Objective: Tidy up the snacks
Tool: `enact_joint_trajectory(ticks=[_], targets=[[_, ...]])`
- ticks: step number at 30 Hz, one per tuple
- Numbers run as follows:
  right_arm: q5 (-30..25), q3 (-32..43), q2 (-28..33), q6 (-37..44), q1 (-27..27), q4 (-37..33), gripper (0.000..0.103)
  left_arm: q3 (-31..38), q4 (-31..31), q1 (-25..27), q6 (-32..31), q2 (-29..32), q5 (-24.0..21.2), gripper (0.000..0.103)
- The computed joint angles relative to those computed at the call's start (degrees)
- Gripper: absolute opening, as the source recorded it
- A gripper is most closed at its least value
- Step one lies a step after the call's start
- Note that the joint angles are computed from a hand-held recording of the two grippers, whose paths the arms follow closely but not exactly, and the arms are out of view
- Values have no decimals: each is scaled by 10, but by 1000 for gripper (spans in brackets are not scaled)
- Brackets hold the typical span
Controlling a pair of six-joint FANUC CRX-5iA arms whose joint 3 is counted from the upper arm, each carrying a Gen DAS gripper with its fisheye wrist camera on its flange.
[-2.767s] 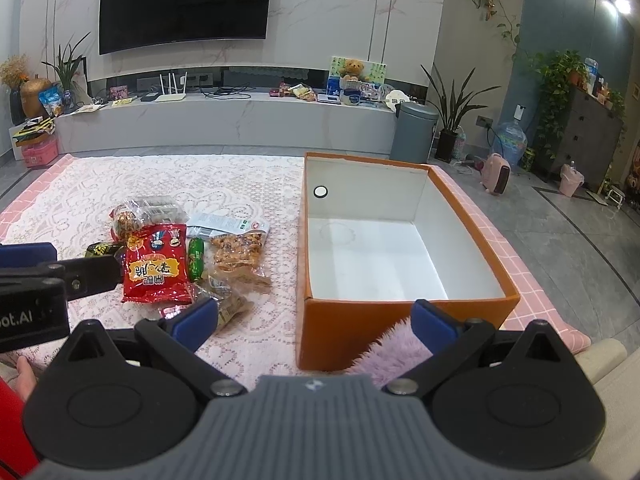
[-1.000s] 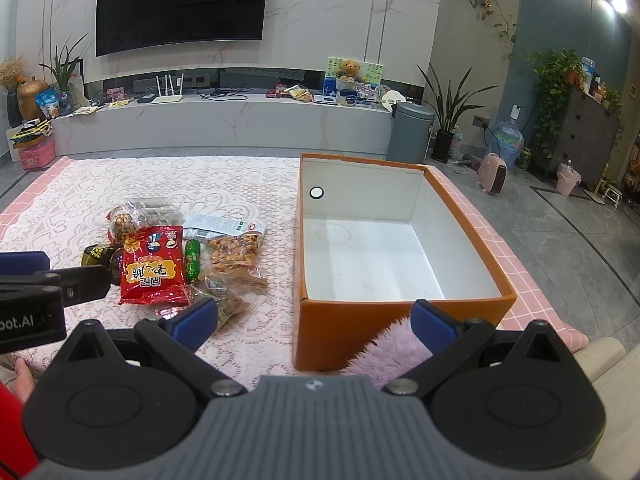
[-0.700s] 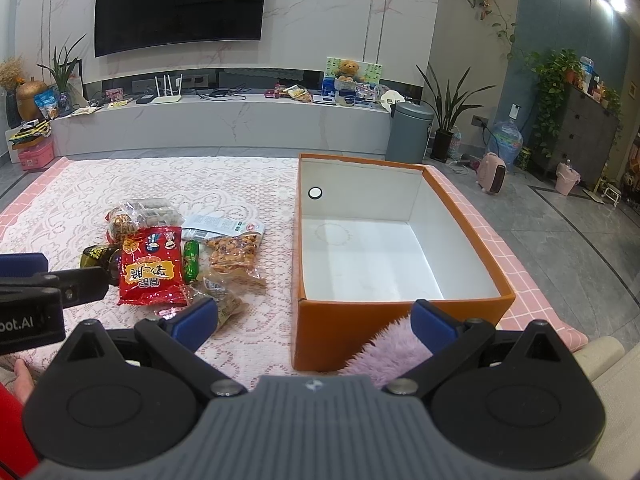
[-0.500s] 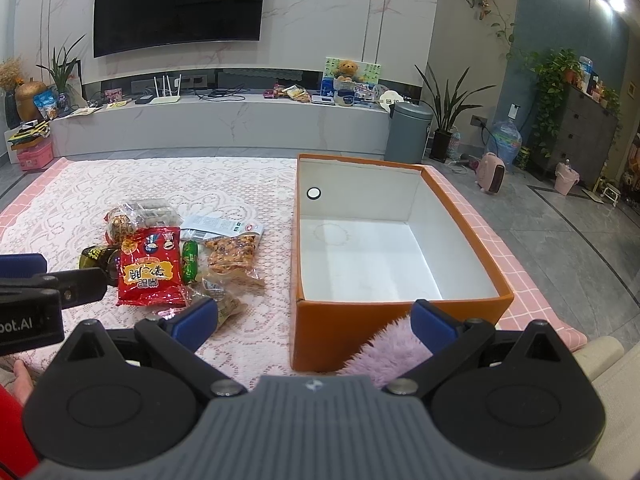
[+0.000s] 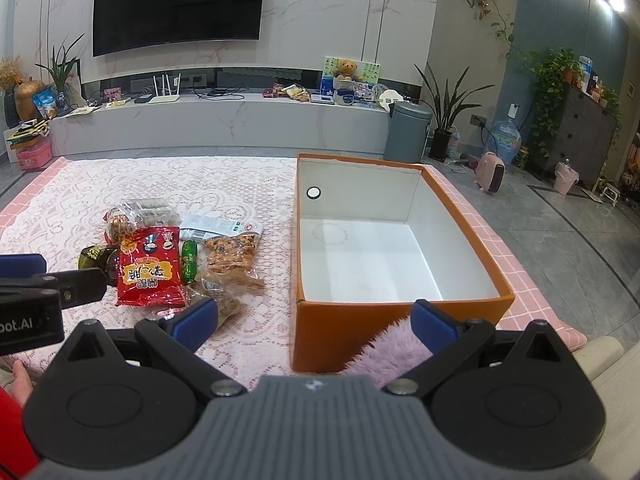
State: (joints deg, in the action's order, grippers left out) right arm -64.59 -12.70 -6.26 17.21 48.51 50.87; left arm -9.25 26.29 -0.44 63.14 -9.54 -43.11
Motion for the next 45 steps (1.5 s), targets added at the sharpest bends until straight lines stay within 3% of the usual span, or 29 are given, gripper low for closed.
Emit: enact_joint_trajectory(ticks=[3,8,16,21,30,33,37,39,45], targets=[[26,-1,0,8,-10,-10,100,23,-19,4,14,16,-12,80],[101,-10,6,12,-31,-7,98,50,7,23,-7,49,-38,79],[195,19,52,109,-55,-38,78,94,-13,36,7,100,-62,79],[185,66,98,183,-64,-79,71,118,-2,47,4,137,-78,79],[148,164,180,266,-91,-198,69,153,8,54,8,194,-80,79],[137,199,204,293,-101,-242,70,145,22,58,7,201,-70,84],[134,220,228,306,-104,-247,75,133,41,65,19,210,-66,86],[130,226,238,310,-103,-241,83,132,44,67,27,215,-66,86],[114,241,257,314,-102,-237,84,121,84,70,22,227,-61,86]])
